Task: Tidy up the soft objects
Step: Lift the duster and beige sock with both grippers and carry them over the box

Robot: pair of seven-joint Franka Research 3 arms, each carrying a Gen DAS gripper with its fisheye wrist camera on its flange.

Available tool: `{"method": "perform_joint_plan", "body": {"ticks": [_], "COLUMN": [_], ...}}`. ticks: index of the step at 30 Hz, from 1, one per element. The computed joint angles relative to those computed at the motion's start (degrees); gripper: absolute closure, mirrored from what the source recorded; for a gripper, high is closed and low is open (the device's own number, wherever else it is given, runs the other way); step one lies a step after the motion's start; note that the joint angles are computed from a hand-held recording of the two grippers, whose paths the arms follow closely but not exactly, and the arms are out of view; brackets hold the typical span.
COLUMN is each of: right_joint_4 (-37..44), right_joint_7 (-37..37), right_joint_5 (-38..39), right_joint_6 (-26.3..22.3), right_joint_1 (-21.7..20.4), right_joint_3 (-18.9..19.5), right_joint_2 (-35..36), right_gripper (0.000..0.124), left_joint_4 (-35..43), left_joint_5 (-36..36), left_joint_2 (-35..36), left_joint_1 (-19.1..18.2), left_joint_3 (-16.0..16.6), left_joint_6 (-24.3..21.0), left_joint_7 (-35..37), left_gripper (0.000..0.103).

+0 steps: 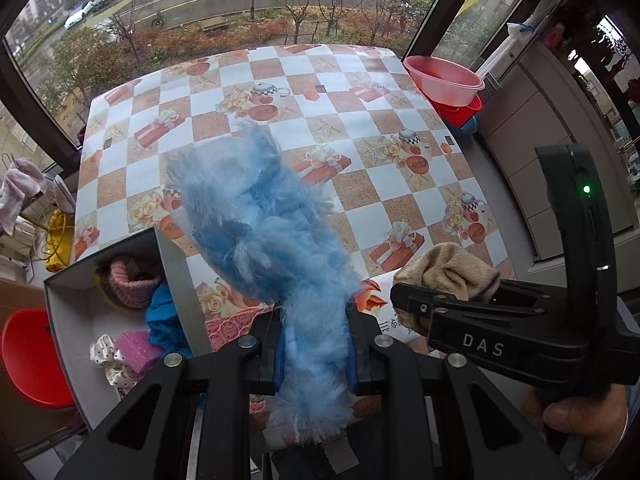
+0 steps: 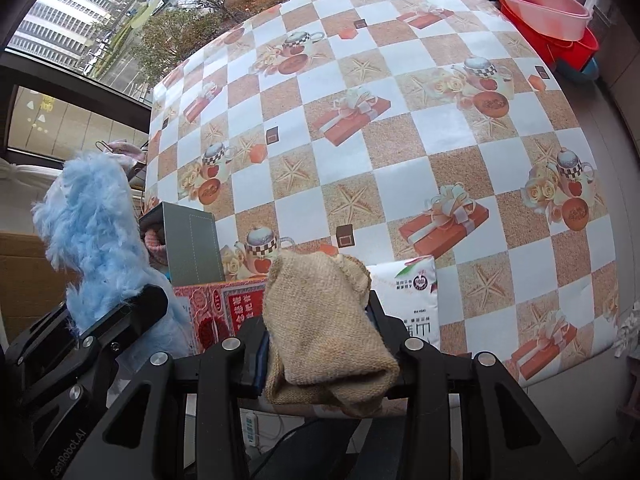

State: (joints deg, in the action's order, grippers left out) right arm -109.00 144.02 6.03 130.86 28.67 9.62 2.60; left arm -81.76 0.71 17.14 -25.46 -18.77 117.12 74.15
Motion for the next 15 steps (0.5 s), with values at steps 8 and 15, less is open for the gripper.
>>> {"method": "perform_joint_plan", "body": {"ticks": [8,15], "right_joint_4": [-0.16,5.41], "right_joint_7": [5.94,8.08], "right_joint_5": [-2.46,-6.96], "right_joint_6": [-1.26,-3.49], "right_joint_1": [2.14,4.53], "right_joint_3": [1.65,2.7], "right_joint_2": [-1.51,0.73], "right_gripper": [0.083,0.082], "left_joint_4": [-12.36,-20.09], "left_joint_5": [-3.8,-5.54], "left_joint_2": [-9.96,-16.23], "left_joint_1": [3.29,5.12], "left_joint_3": [0.79,2.28], "left_joint_6": [3.5,5.49], "left_joint_7": [2.67,3.59], "left_gripper": [0.078,0.078]}}
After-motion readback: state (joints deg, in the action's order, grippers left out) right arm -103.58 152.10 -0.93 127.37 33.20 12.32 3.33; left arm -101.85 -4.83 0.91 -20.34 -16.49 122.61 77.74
